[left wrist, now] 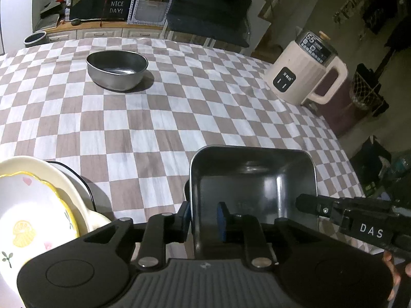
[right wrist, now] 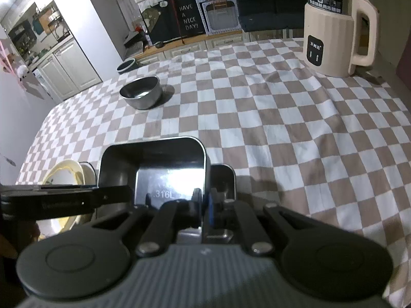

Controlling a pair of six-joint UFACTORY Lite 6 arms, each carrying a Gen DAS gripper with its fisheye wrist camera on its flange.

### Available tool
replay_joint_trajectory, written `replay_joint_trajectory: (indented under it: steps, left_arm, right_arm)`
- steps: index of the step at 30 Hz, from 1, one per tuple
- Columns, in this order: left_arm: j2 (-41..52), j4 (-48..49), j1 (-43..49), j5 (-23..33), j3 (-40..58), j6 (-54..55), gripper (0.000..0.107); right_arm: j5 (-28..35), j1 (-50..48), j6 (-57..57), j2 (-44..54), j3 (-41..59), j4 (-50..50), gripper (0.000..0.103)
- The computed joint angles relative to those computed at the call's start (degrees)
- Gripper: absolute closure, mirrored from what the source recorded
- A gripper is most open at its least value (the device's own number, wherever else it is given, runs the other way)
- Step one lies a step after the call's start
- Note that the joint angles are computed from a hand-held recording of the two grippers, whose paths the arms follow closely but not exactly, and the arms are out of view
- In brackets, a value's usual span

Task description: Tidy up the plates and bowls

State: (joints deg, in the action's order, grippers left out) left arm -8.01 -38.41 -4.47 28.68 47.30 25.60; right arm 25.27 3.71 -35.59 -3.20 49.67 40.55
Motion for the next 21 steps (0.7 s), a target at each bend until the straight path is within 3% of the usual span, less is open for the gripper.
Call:
replay_joint_trajectory:
  steps: [5, 13, 21]
  left_arm:
    - [1.2, 0.6, -0.7, -0.3, 0.2, 0.2, 0.084]
    - [2.1, 1.2, -2.6, -1.5, 0.2, -0.1, 0.071]
    - [3.7, 1.5, -3.1, -1.9, 0.6, -0.4, 0.067]
  right_arm:
    - [0.1, -0.4, -0.5, 0.0, 0.2, 0.1, 0.096]
    - [-0.3, -0.1, 1.1, 1.1, 0.9, -1.7, 0.096]
    - [-0.3, 0.1, 2.3, 2.2, 1.7, -3.4, 0.096]
